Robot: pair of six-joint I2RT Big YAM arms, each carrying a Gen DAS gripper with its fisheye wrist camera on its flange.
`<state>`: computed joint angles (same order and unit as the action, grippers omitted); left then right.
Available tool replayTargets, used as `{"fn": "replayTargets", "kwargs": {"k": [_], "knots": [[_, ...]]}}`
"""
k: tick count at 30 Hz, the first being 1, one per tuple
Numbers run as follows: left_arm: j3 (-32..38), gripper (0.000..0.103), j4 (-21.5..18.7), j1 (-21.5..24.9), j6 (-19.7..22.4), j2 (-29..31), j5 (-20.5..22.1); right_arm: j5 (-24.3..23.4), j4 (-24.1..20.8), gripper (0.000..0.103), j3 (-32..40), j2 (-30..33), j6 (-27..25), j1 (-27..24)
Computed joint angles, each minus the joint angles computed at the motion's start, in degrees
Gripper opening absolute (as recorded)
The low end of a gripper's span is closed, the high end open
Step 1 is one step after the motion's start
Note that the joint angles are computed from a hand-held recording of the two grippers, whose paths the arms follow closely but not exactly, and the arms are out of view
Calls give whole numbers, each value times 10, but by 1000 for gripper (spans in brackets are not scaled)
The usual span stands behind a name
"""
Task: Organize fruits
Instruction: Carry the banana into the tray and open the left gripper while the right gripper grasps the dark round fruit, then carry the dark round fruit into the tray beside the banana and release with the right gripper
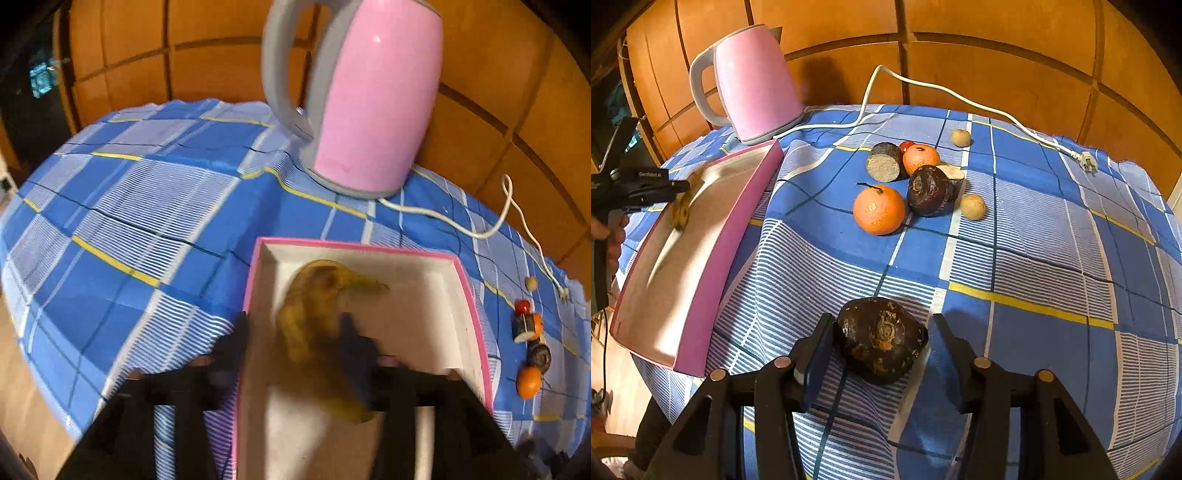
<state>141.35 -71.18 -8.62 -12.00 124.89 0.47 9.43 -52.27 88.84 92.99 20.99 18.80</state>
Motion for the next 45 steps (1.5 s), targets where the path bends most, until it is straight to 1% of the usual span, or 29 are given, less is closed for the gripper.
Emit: {"fn": "replayTargets", "kwargs": {"k": [2,4,5,6,7,9,13,15,16,18,20,23,28,33,40,43,45], "knots": [[-52,64,38,-2,-6,-36,-1,0,2,52,-1,0,1,0],[-108,64,76,-8,2,-73,-12,0,3,52,-2,-1,3,0],[-150,64,99,-12,5,-101,-10,2,3,52,-2,-1,3,0],[-181,65,115,-14,3,-121,-2,3,2,52,-2,0,3,1],[-197,68,123,-15,1,-133,3,3,2,52,-2,0,2,1],[-253,69,147,-22,2,-170,18,3,1,52,-1,0,2,1],[-320,71,172,-31,3,-217,40,5,-4,52,3,2,0,2],[-344,72,178,-33,-1,-234,47,4,-3,52,4,3,-2,2],[-359,73,182,-33,-3,-245,56,3,-4,52,5,4,-3,1],[-379,73,188,-35,-3,-259,50,2,-6,52,7,5,-4,1],[-397,73,195,-36,5,-272,42,5,-6,52,7,5,-7,2],[-412,73,201,-36,2,-285,26,9,-8,52,8,6,-10,3],[-431,74,209,-35,-4,-300,19,5,0,52,1,1,-4,2],[-441,74,211,-40,2,-306,21,9,-4,51,3,1,1,3],[-446,75,215,-44,11,-311,20,-10,0,51,3,-3,7,0],[-448,75,216,-44,11,-313,21,-2,0,51,6,-4,1,3],[-448,75,216,-44,12,-314,20,-7,-2,51,7,-5,3,3]]}}
